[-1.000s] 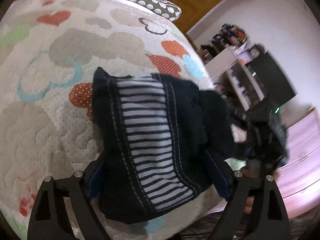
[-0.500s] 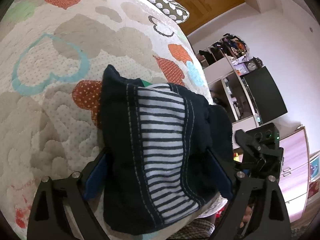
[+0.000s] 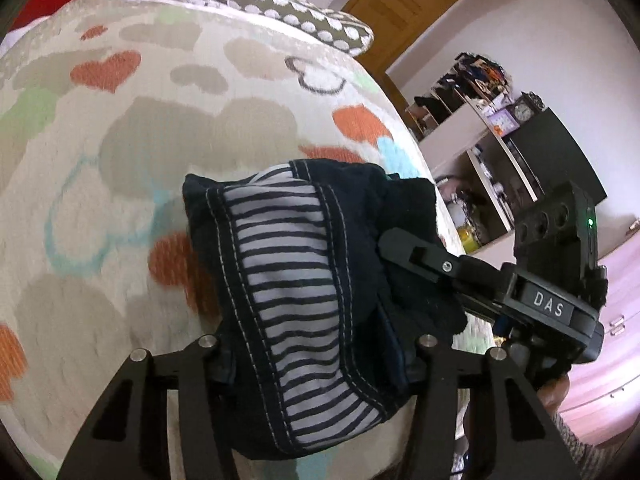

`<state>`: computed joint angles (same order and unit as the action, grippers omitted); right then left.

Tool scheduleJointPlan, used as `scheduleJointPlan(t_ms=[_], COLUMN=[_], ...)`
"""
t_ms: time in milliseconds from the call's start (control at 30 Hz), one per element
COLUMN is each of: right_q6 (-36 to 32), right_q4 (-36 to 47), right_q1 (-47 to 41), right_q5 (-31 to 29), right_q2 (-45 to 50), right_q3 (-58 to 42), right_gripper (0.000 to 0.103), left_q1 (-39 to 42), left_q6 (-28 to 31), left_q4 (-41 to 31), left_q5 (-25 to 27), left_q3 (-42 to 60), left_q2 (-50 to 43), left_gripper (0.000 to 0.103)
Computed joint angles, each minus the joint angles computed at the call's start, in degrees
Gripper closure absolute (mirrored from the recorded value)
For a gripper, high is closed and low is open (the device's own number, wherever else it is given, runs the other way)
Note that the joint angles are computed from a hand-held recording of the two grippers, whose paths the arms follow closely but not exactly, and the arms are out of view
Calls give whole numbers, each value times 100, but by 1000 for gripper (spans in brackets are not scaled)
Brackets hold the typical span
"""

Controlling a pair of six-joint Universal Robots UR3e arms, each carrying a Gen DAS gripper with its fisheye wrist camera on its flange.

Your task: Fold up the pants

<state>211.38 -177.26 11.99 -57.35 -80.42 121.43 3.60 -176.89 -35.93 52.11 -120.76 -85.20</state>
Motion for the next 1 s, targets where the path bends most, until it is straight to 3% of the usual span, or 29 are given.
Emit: scheduleJointPlan(t_ms=[233,500,533,633,667,767,900,1000], right_q6=[127,462,483,380,404,581,270,181], right_q4=[504,1362,1469,2046,2070,1525,1341,763], right_q1=[31,37,39,117,98,-120,152,172], right_q5=[-323,-632,-684,-1035,-1074,-835,-2118,-1681], right_q2=[1058,2828,3008,3488,3500,3117,2165,1836], right_q3=[-1939,-4527,-4765,-5470,-5437,-4682,-3887,-3507], right_gripper=[65,65,65,54,44,41,41,42], left_q1=[-302,-562,-619,-554,-495,-428,-396,-433], left_q6=[-299,-598,-628,-645,-623,-625,-734,-849], left_q4=[258,-335,-502,-679,-652,-530,-313,-171], left_q5=[636,1423,1591,1473,1361,1494,1791,1833], left_q3=[2099,4671,4965,4985,4788,4064,3430,3272], left_q2=[-1714,-3719,-3952,-3996,-3837,-3159,-2803,-2888], left_gripper=[50,49,43,40,40,39,38,38])
